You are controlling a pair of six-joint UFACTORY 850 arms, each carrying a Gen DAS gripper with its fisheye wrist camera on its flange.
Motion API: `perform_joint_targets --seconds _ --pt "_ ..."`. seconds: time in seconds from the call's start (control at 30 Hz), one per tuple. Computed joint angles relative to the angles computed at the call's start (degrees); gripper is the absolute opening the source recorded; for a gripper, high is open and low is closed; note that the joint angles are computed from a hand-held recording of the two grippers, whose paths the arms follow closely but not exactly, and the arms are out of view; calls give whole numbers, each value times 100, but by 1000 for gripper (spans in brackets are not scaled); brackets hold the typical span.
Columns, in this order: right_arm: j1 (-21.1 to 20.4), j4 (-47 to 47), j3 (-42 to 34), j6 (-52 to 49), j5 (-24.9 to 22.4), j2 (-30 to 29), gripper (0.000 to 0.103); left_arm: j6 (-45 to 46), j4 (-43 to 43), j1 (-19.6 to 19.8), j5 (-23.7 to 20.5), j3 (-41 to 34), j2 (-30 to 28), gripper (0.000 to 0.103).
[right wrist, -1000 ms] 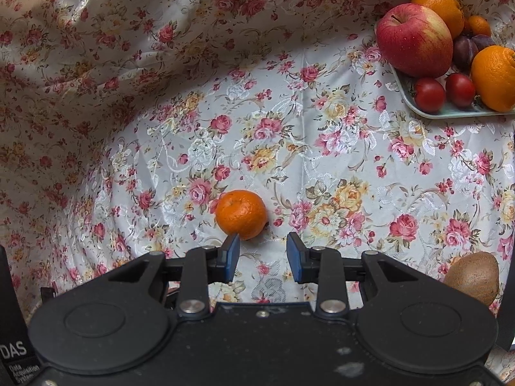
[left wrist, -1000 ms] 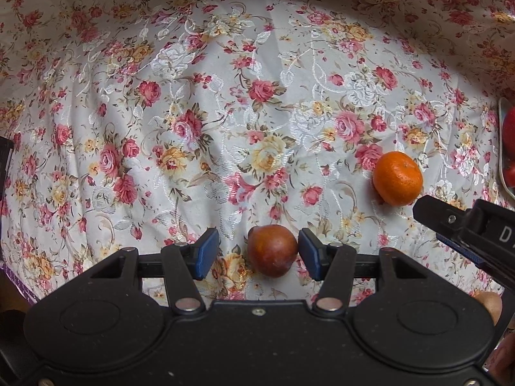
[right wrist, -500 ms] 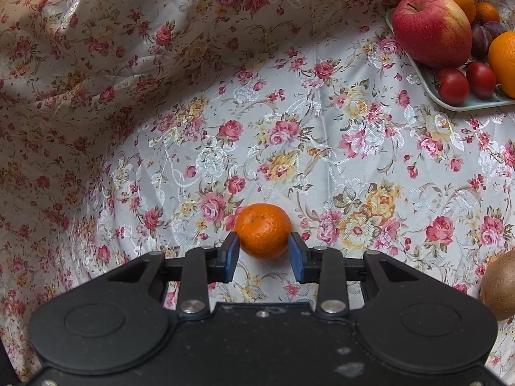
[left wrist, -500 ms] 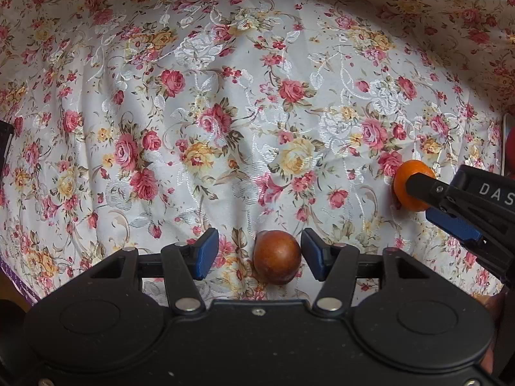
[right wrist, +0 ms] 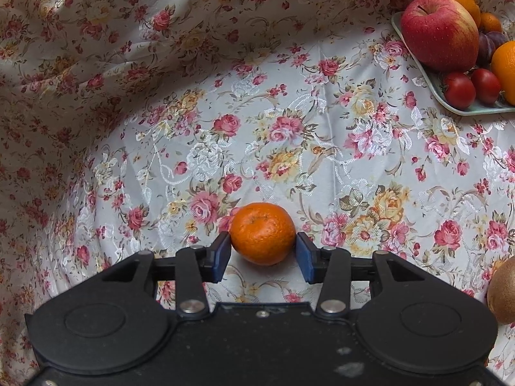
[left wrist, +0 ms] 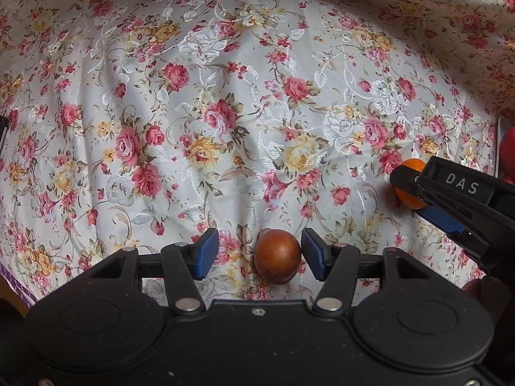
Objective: Organize fruits
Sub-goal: 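Close the left tool on the dark red round fruit while the right tool holds the mandarin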
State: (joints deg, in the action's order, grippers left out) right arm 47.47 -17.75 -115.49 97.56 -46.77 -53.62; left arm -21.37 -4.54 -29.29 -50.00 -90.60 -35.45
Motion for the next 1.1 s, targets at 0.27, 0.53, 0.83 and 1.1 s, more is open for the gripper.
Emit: perform_joint_targets --seconds 0.27,0.53,0.83,1.1 --pt "50 -126 -107 -153 -224 -33 45 101 -195 -129 -77 -71 -102 59" --pt "47 -89 125 -134 -181 143 44 30 -210 -247 46 103 -49 45" --pt "58 -118 325 -111 -135 322 44 -375 286 -464 -134 -256 -187 42" --pt "49 -122 696 21 -10 586 44 -761 915 -757 -91 -516 -246 41"
